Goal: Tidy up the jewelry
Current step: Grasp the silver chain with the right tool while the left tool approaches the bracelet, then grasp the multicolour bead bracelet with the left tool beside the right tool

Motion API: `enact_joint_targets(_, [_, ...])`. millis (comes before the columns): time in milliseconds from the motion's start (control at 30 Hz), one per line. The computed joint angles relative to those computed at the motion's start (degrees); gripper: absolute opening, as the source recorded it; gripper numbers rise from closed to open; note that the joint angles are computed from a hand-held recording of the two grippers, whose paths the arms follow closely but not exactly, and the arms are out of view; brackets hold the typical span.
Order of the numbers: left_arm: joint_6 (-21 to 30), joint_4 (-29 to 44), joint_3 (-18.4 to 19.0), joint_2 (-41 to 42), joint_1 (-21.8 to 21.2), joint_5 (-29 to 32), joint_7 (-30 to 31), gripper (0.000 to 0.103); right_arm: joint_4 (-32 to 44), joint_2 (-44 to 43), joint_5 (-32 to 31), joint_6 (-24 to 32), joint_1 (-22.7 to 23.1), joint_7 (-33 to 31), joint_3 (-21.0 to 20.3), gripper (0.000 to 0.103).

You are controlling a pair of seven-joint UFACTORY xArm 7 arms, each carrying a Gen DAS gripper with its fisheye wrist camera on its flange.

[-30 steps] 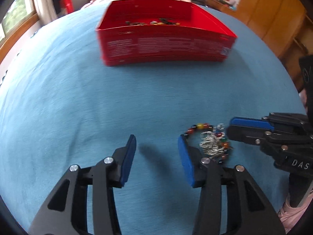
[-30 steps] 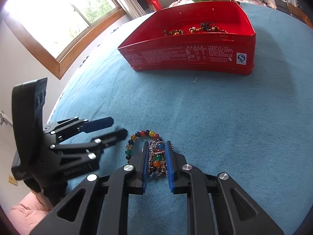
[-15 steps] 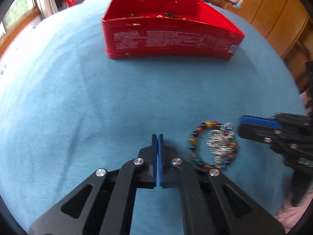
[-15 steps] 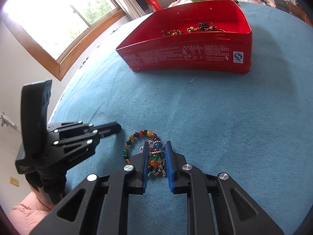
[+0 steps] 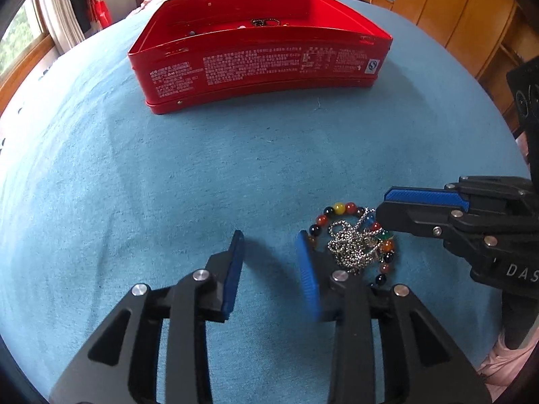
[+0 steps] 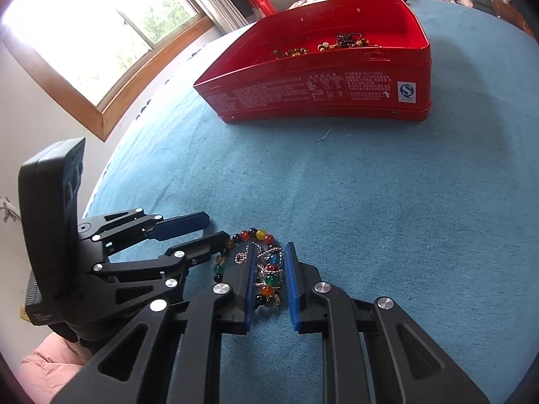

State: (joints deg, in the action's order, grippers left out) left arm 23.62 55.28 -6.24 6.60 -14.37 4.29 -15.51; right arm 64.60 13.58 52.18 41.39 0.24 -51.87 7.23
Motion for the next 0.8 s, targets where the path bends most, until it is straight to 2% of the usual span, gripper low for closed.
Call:
enact_joint_targets(67, [-0.31,1.23,-2.38,1.17,2.32,-7.24,5.53,0.031,0.03,0.01,0.22,-0.05,-0.13,-0.13,-0.02,0.017])
enact_joint_targets(100, [-0.19,1.3,-1.85,1.07,1.86,-9.46,7.4,0.031,0.03,0.01,0.28,-0.06,-0.17,-0.16,-0.03,0.017])
enact_joint_targets(267, [-0.57,2.22,-1.63,2.25,1.43,-10.8,8.46,0.031,-0.15,-0.27,0.6,0.37,-0.25,-0.69,-0.01,0.017])
enact_joint_targets(367, [0.5,3.57,-4.23,3.36,3.75,-18.15,15.06,0.032,0.04,-0.06,0.51,0.38,-0.17,-0.43,-0.12,0.017])
enact_joint_targets(533, [0.06,4.64,-2.52,4.7,1.06,-16.03,13.27,0.032,0.22,0.05,0.64,0.26,-0.38,0.0,-0.21,0.017])
enact_joint_targets(567, [-0.15,4.61,-2.43,4.78,0.82,-15.72,12.81,0.022,0.2,0.0,0.76,0.29,-0.46,0.01,-0.21,0.017])
enact_joint_targets(600, [-0.05,4.76,-3.01,4.99,1.24,-17.17,13.92,0.008,0.16,-0.07,0.87,0.34,-0.52,-0.04,-0.21,0.017])
enact_joint_targets(633, [0.64,5.17,-4.17,5.32,2.31,-20.47,16.61,0.006,0.07,-0.19,1.01,0.41,-0.59,-0.18,-0.21,0.017])
enact_joint_targets(733, [0.1,5.02,-4.38,5.31,2.52,-23.05,18.15,0.006,-0.22,-0.58,1.54,0.72,-0.76,-0.65,-0.31,0.017])
enact_joint_targets(800, [0.15,4.54,-5.23,4.79,3.56,-27.16,20.86,0.006,-0.36,-0.76,1.84,0.91,-0.89,-0.97,-0.46,0.017])
